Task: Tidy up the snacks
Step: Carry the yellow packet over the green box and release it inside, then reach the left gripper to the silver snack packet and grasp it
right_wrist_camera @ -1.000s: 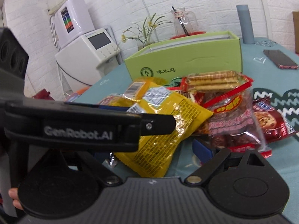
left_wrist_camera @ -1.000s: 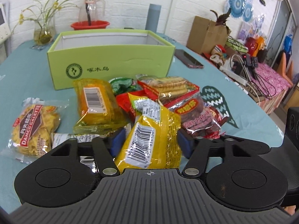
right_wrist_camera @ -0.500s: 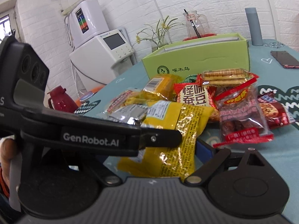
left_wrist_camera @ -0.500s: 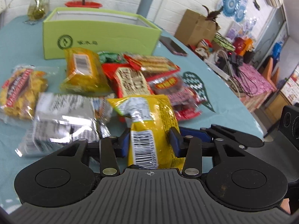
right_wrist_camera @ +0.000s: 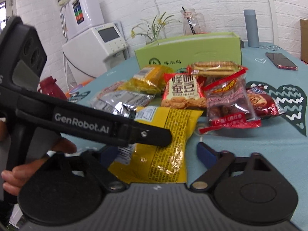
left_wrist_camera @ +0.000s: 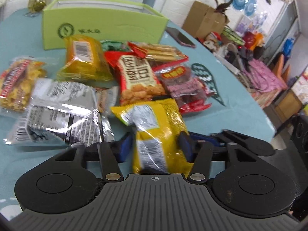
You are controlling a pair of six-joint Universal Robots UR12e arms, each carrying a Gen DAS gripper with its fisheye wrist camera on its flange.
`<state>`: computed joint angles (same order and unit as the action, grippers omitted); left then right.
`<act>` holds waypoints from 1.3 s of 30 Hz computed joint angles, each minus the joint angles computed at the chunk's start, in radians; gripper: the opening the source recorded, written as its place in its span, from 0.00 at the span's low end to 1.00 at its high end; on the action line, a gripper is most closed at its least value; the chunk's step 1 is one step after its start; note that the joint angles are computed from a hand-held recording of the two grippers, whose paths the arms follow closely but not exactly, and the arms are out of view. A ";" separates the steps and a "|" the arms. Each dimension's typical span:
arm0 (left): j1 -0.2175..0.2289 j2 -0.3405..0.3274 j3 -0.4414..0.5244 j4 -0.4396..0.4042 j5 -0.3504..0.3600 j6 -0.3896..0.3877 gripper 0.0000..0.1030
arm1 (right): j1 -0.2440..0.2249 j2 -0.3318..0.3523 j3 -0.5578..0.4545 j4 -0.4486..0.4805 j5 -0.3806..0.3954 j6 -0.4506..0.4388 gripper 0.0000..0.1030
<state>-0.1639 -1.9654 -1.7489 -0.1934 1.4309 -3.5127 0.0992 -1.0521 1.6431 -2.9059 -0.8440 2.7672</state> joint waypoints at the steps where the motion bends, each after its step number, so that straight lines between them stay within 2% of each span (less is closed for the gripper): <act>1: -0.003 0.002 0.000 -0.001 0.009 0.007 0.20 | 0.001 -0.004 0.003 -0.004 -0.007 -0.004 0.65; 3: -0.002 0.008 -0.004 0.013 0.001 0.023 0.18 | 0.000 -0.016 0.010 -0.020 -0.017 -0.007 0.60; 6: 0.002 0.017 -0.002 0.045 -0.025 0.028 0.18 | -0.006 -0.027 0.010 -0.058 -0.007 0.004 0.60; 9: 0.004 0.012 0.031 0.069 -0.014 0.053 0.18 | -0.002 -0.015 -0.029 -0.095 -0.009 0.026 0.61; 10: 0.008 0.006 0.050 0.074 -0.012 0.060 0.18 | 0.003 -0.004 -0.056 -0.103 -0.011 0.025 0.61; 12: 0.025 -0.010 0.094 0.075 -0.020 0.061 0.18 | 0.016 0.029 -0.130 -0.096 -0.007 0.013 0.69; 18: 0.093 -0.088 0.269 0.056 -0.009 0.076 0.19 | 0.075 0.182 -0.434 -0.039 -0.034 -0.007 0.69; 22: 0.133 -0.158 0.397 -0.009 0.008 0.082 0.19 | 0.109 0.315 -0.693 0.108 -0.042 -0.014 0.69; 26: 0.165 -0.236 0.509 -0.098 -0.003 0.073 0.18 | 0.123 0.462 -0.965 0.322 -0.058 -0.041 0.70; 30: 0.176 -0.300 0.581 -0.205 -0.006 0.083 0.18 | 0.135 0.568 -1.150 0.513 -0.108 -0.087 0.71; 32: 0.177 -0.316 0.596 -0.246 0.000 0.089 0.21 | 0.137 0.595 -1.192 0.575 -0.120 -0.100 0.76; 34: 0.171 -0.314 0.585 -0.239 0.045 0.089 0.36 | 0.134 0.595 -1.186 0.561 -0.120 -0.090 0.84; 35: 0.169 -0.307 0.570 -0.208 0.070 0.082 0.42 | 0.130 0.578 -1.149 0.505 -0.115 -0.067 0.87; 39: 0.157 -0.244 0.484 -0.050 0.130 0.069 0.54 | 0.113 0.482 -0.981 0.296 -0.074 -0.004 0.90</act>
<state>-0.0072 -2.2097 -1.2647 -0.2432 1.5609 -3.4435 0.2121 -0.5702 0.6620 -2.6097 -0.9176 2.7633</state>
